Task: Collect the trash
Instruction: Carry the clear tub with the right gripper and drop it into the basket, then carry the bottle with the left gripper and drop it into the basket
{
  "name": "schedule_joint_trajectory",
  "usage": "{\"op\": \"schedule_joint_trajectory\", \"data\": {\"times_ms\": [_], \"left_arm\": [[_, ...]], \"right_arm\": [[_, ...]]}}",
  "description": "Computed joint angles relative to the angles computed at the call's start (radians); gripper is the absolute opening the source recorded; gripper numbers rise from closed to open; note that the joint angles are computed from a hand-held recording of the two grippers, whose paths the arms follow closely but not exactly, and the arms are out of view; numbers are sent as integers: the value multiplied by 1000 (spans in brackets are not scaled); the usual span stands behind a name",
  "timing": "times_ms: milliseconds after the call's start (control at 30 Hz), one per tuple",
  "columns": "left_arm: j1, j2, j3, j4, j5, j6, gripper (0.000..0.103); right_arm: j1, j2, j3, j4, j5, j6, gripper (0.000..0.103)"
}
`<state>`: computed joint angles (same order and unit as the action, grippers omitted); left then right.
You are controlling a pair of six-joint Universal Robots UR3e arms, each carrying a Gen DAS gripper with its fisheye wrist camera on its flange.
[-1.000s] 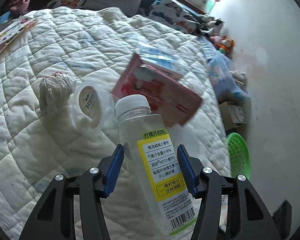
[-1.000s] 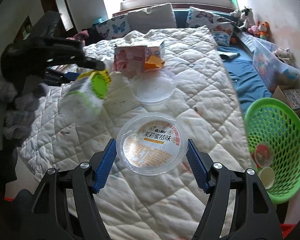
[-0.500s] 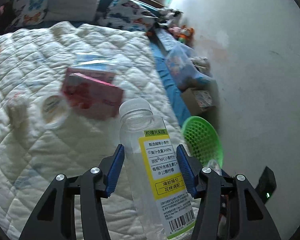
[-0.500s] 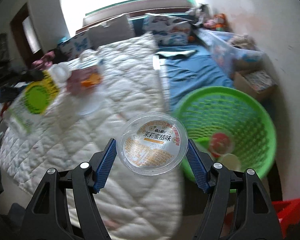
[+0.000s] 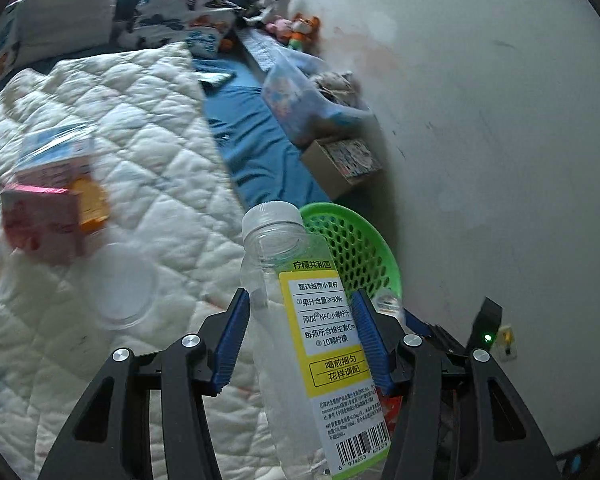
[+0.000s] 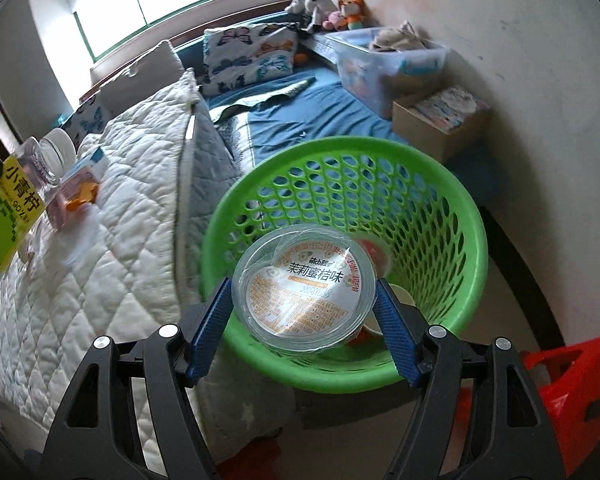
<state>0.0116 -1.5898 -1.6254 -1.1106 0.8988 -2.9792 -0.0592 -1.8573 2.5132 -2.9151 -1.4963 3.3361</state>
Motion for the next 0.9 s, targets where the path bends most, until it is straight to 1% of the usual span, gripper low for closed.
{"op": "schedule_joint_trajectory", "data": {"times_ms": [133,300,367,500,633,733,900], "left_arm": [[-97,-93,87,27,35,-39,51],[-188,-218,208,29,69,-67,51],[-216,-278,263,19,77,-75,51],[-271,-392,378,12,117,-104,51],[-316,-519,530,-74,125,-120,51],[-347,-585,599,-98,151,-125,51],[-378,-669,690,-153,167,-116,51]], "right_arm": [[-75,-32,38,-3,58,-20,75],[-102,-76,62,11,60,-39,76],[-121,-105,72,28,75,-50,77],[-164,-191,107,76,99,-71,78],[-188,-256,129,115,112,-86,78],[-222,-315,147,156,135,-101,78],[-246,-361,166,188,150,-106,78]]}}
